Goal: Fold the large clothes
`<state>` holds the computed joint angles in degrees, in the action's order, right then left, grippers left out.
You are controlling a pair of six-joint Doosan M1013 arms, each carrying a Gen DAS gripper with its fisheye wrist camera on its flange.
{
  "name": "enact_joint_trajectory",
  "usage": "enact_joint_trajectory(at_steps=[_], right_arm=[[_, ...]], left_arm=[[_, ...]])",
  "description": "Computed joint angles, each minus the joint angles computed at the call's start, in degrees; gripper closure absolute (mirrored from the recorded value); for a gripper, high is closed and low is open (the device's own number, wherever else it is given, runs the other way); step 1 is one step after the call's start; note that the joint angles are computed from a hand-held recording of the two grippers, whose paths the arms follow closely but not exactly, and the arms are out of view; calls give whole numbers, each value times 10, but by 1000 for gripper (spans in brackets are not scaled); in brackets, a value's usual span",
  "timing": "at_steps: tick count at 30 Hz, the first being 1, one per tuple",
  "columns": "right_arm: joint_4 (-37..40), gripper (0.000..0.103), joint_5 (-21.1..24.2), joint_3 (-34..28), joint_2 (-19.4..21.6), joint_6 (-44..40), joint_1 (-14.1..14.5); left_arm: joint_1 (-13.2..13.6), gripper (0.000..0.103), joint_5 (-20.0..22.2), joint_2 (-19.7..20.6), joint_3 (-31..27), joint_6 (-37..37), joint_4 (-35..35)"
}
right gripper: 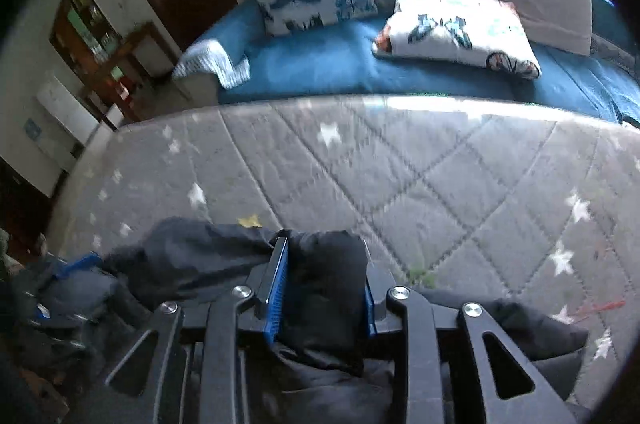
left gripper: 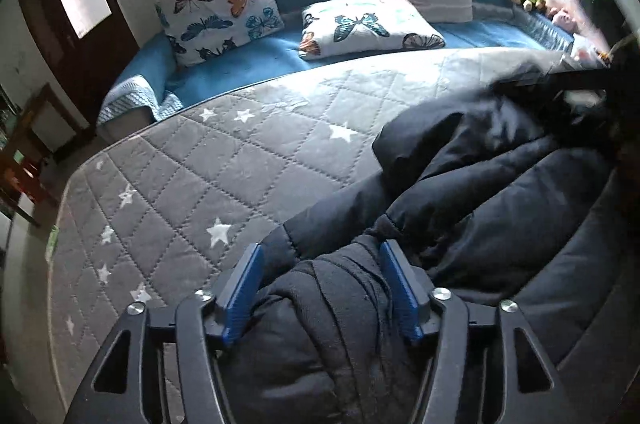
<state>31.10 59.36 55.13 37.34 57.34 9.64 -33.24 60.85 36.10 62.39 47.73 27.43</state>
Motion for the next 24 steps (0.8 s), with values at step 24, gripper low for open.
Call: enact_joint_trajectory(at_steps=[24], right_arm=[[-50, 71, -46, 107, -64, -57, -42]], left_arm=[[16, 0, -5, -12, 27, -84, -5]])
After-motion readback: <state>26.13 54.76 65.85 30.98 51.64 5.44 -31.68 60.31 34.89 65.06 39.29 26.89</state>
